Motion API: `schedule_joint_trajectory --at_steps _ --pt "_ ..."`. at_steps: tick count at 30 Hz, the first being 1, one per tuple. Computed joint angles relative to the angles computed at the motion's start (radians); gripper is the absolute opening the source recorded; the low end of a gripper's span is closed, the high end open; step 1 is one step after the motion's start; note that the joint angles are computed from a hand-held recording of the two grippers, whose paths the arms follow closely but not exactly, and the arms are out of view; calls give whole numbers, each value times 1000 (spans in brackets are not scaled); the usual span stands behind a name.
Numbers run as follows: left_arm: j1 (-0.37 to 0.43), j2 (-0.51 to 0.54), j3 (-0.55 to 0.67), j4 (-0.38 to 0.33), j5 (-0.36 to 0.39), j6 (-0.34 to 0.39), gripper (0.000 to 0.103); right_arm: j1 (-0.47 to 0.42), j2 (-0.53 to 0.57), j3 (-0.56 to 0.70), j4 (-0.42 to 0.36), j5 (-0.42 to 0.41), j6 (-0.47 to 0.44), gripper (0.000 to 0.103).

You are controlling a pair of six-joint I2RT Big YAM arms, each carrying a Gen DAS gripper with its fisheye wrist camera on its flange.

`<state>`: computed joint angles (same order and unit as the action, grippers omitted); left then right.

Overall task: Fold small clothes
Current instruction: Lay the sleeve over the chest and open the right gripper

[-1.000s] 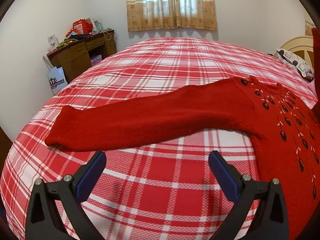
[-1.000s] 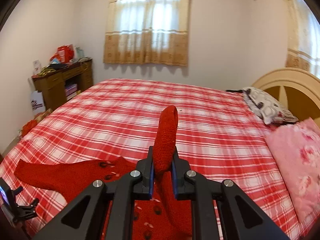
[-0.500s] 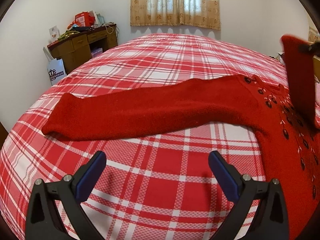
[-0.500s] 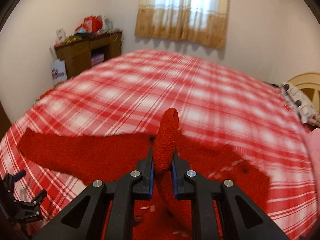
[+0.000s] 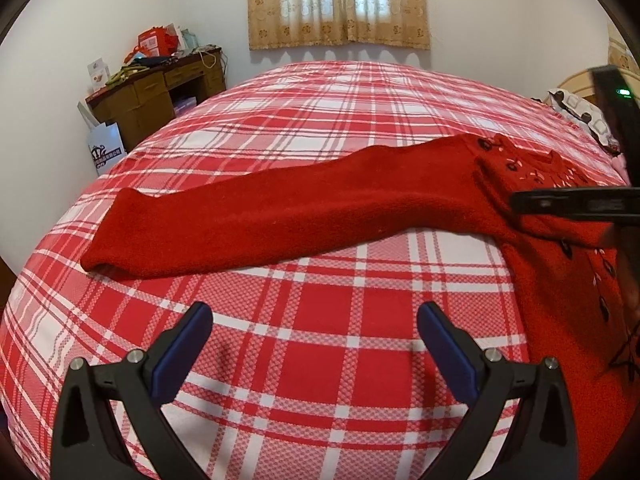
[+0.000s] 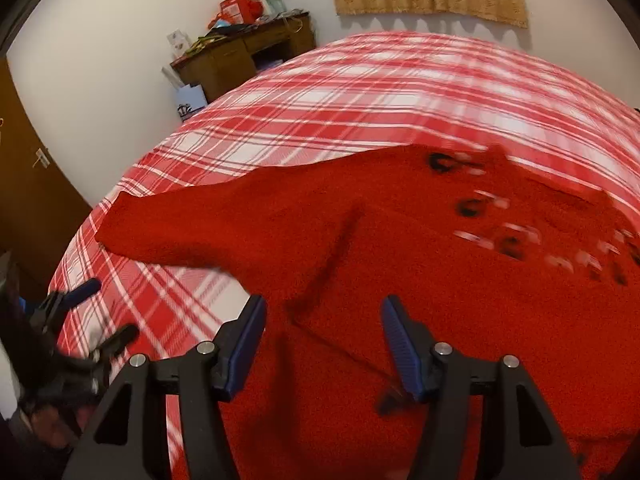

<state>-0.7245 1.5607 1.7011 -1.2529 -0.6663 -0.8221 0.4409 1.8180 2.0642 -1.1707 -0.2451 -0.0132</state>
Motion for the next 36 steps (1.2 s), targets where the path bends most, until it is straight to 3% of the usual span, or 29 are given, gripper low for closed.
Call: schedule_joint_trajectory --at_steps 6,9,15,18,20,25,27,28,30,36 --pt "-1 27 55 10 26 34 103 -139 -170 -188 72 90 5 61" --pt "-3 71 135 39 44 99 103 -207 -238 -280 118 153 35 61" --pt "4 228 351 74 125 222 101 -334 -314 -419 182 105 103 61" --pt "9 312 455 48 140 260 89 -366 -335 -475 209 74 113 61" --pt "14 368 525 15 161 264 73 -382 -349 -512 237 50 124 62" --pt "22 432 602 -35 226 224 58 -409 -380 -578 303 9 159 62" --pt "28 443 609 -35 256 220 35 -414 -389 -593 322 -6 162 62" --pt "31 433 589 -9 283 224 11 -418 -394 -602 334 -18 166 62" --pt "24 397 533 49 263 232 10 -426 -399 -611 349 -32 174 63" --pt "11 336 462 83 215 239 9 -423 -412 -607 363 -21 175 63"
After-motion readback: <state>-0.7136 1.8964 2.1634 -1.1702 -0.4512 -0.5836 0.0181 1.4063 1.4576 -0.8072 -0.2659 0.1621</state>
